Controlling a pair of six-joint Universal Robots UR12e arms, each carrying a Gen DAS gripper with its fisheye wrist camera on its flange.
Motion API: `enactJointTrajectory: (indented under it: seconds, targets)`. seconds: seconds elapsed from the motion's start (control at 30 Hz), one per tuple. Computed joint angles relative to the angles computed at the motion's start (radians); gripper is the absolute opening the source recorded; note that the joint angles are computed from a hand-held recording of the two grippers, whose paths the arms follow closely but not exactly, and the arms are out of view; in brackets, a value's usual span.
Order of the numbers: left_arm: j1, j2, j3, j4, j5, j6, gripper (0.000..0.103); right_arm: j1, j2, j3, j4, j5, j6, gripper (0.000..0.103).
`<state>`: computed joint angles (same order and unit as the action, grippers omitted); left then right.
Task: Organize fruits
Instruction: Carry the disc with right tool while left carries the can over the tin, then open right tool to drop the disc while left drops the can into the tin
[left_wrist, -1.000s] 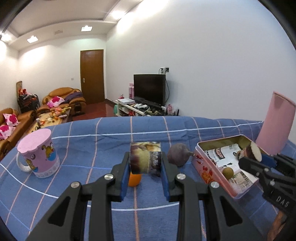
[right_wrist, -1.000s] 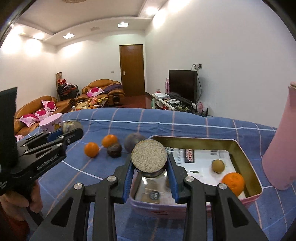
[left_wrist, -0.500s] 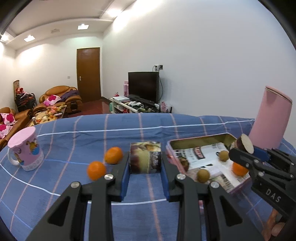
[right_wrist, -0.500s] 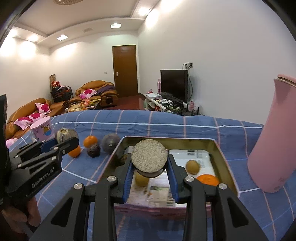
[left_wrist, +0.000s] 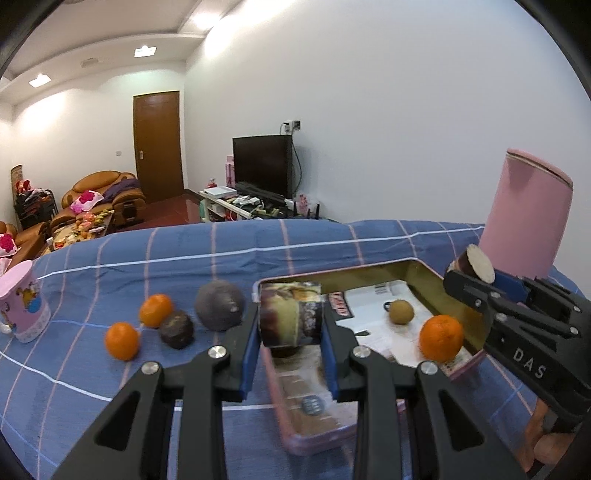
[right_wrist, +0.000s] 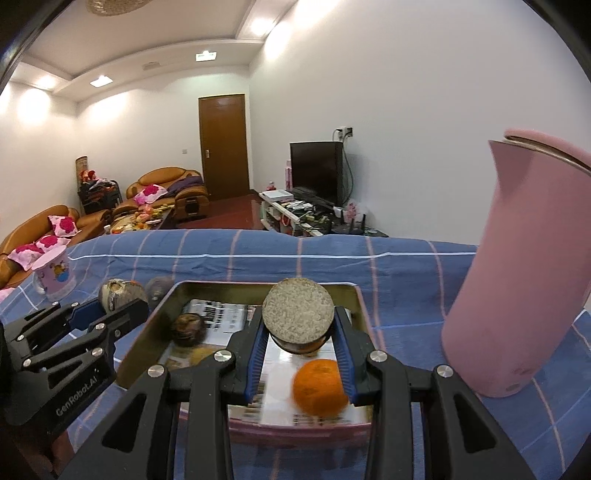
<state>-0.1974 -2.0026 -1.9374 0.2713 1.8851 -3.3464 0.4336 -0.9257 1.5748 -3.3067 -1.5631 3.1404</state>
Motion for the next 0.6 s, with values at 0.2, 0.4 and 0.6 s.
enactJointTrajectory:
  seconds: [0.2, 0.4, 0.6]
  targets:
    - [-0.022, -0.021, 0.044, -0.052, 0.008, -0.006, 0.032, -0.015, 0.006, -0.008, 0.0, -0.036, -0.001, 0.036]
    - [-0.042, -0.041, 0.091, -0.125, 0.052, -0.028, 0.032, -0.028, 0.014, -0.027, 0.022, -0.052, 0.024, 0.036]
    - [-0.053, -0.051, 0.123, -0.206, 0.11, -0.045, 0.032, -0.026, 0.025, -0.048, 0.067, -0.055, 0.011, 0.036]
